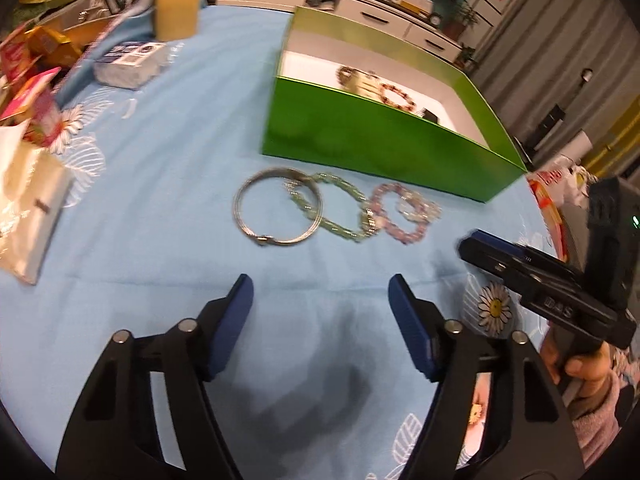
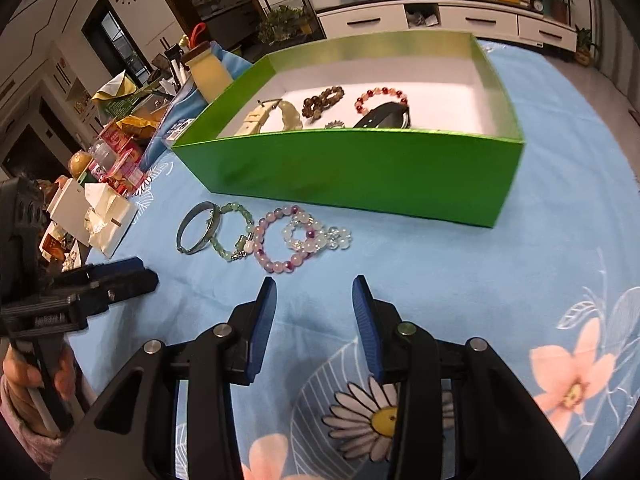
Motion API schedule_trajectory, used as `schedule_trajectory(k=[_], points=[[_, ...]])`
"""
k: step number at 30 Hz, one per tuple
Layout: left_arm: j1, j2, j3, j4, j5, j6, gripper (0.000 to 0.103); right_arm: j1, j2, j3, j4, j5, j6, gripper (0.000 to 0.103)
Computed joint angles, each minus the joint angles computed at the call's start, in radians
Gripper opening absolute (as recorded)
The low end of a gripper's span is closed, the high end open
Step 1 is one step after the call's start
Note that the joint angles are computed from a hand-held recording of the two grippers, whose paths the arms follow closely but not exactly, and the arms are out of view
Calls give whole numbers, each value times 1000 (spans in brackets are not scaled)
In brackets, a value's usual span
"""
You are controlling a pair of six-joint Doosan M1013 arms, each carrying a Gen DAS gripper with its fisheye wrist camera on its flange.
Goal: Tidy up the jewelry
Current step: 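Grasp the pink bead bracelet with the left tool while the right grasps the crystal bracelet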
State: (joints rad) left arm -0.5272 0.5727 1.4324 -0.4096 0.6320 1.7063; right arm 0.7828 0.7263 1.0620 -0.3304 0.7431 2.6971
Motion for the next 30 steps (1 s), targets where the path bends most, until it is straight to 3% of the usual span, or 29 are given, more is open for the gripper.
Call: schedule_trajectory(k=[3,13,17,20,22,26,30], points=[[-7,6,-5,-18,3,33,63,-9,9,-4,31,-20,-5,38],[-9,26,-29,-32,15,53,63,-35,34,-15,86,-104,37,33],[-9,27,-30,-32,17,53,63,-32,55,-51,36,-62,87,15],[-8,31,-35,-31,21,53,63,-32,52,-41,13,-80,125,7],[-9,31,-37,-33,22,57,63,-27,46,-29,-41,-93,173,7],[-12,36,-46,-39,28,72,63,-21,9,31,-161,-192,283,7],[-25,44,-67,-70,29,128,63,-20,-25,64,-215,-209,327,7]])
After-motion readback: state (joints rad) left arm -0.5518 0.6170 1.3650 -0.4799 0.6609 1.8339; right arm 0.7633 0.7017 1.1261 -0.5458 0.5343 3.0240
